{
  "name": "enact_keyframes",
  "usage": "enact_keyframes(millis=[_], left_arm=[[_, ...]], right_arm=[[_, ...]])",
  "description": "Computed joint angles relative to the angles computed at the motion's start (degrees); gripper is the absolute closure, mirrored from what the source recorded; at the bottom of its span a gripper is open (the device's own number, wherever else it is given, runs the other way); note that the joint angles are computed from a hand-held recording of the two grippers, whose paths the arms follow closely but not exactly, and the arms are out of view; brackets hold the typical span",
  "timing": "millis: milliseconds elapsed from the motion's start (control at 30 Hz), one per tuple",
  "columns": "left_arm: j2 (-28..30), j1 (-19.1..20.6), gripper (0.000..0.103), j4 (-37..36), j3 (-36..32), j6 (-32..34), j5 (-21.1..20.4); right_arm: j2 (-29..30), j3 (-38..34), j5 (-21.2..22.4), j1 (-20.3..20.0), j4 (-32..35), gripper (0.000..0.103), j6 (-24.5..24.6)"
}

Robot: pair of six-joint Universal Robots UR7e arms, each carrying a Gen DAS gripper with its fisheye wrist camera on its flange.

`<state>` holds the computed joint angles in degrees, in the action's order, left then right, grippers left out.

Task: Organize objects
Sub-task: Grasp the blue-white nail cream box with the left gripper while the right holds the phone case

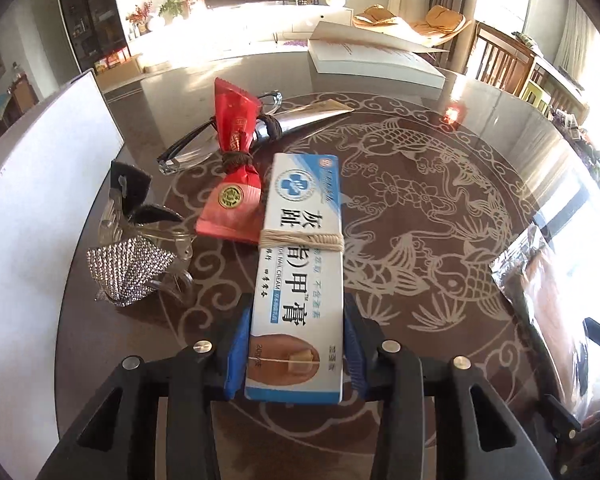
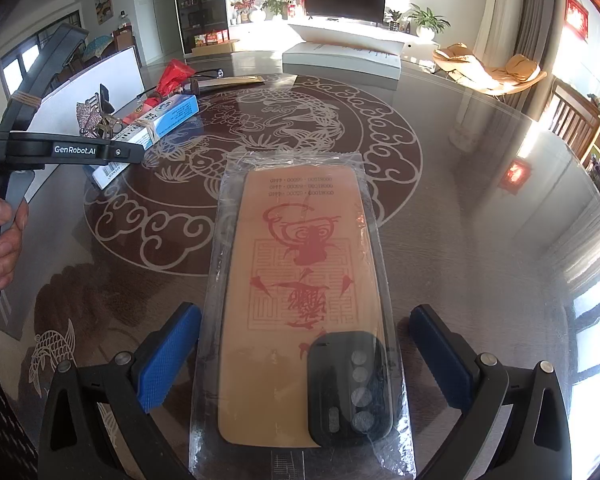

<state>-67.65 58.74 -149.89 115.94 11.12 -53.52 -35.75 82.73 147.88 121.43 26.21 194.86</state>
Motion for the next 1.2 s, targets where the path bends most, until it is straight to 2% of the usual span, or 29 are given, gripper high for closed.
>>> enact_keyframes(millis=[67, 267, 333, 367, 400, 500, 700, 1200], left_arm=[[-2.80, 0.17, 0.062, -0.81, 2.87, -0.01, -1.52], [-16.85, -2.91, 0.061, -0.47, 16.70, -1.25, 0.85], [-19.77, -3.61, 0.044, 0.90, 18.92, -1.89, 1.70], [-19.92, -3.68, 0.018, 1.49, 19.19, -2.33, 2.46], [-19.64, -3.46, 0.000, 1.80, 19.24, -2.63, 3.14], [-18.91, -2.25, 0.000, 1.15, 18.38, -2.99, 2.11], [-18.56, -2.40, 0.000, -3.04, 19.83, -1.31, 1.83], [-18.23, -2.49, 0.000, -5.45, 20.39, -0.85, 1.94]], right_arm=[[-0.01, 0.03, 0.00, -0.02, -0.07, 0.000, -0.06], [-0.03, -0.01, 0.00, -0.01, 0.02, 0.000, -0.02], [-0.03, -0.01, 0.00, -0.01, 0.02, 0.000, -0.02], [-0.03, -0.01, 0.00, -0.01, 0.02, 0.000, -0.02], [-0.04, 0.00, 0.01, -0.02, -0.01, 0.000, -0.06], [-0.03, -0.04, 0.03, 0.01, 0.08, 0.000, 0.00], [-0.04, -0.02, 0.01, -0.01, 0.02, 0.000, -0.05], [-0.03, -0.05, 0.01, -0.03, 0.02, 0.000, -0.08]])
